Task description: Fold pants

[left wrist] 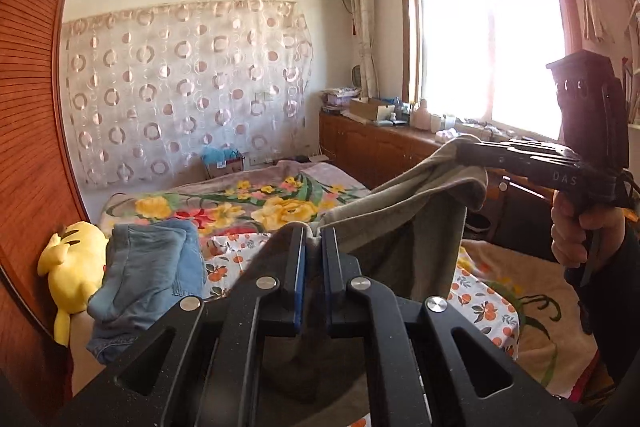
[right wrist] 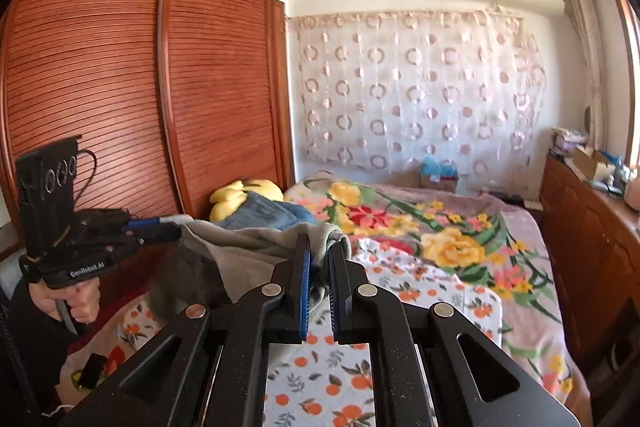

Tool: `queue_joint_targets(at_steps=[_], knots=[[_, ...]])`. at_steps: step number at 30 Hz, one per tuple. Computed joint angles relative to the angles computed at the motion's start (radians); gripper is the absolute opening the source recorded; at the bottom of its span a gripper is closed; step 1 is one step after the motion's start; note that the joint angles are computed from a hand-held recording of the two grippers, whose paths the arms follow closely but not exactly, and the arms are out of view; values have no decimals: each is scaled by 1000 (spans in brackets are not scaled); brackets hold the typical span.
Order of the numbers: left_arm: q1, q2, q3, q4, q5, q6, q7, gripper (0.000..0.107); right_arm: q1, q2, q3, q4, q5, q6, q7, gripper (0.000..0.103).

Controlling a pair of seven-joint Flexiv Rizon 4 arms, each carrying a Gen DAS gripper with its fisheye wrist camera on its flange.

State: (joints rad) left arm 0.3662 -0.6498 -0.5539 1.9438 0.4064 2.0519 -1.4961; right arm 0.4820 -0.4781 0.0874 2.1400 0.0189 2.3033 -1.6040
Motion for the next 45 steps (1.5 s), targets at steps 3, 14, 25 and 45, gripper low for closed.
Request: queue_joint_targets(at_steps=[3, 14, 25, 45], knots=[[-22, -68, 0, -50, -17, -76, 42, 8, 9, -61, -12, -24, 31, -34, 20, 8], [-118, -193, 73, -83, -215, -176, 185, 20, 4, -283, -91, -141, 44, -222, 186, 8], [-105, -217, 88, -37, -287, -159, 213, 51, 45, -305, -169, -159, 48, -253, 258, 17], [-108, -256, 114, -20, -302, -158, 184, 51, 113, -387, -261, -339, 73, -382, 182, 38]])
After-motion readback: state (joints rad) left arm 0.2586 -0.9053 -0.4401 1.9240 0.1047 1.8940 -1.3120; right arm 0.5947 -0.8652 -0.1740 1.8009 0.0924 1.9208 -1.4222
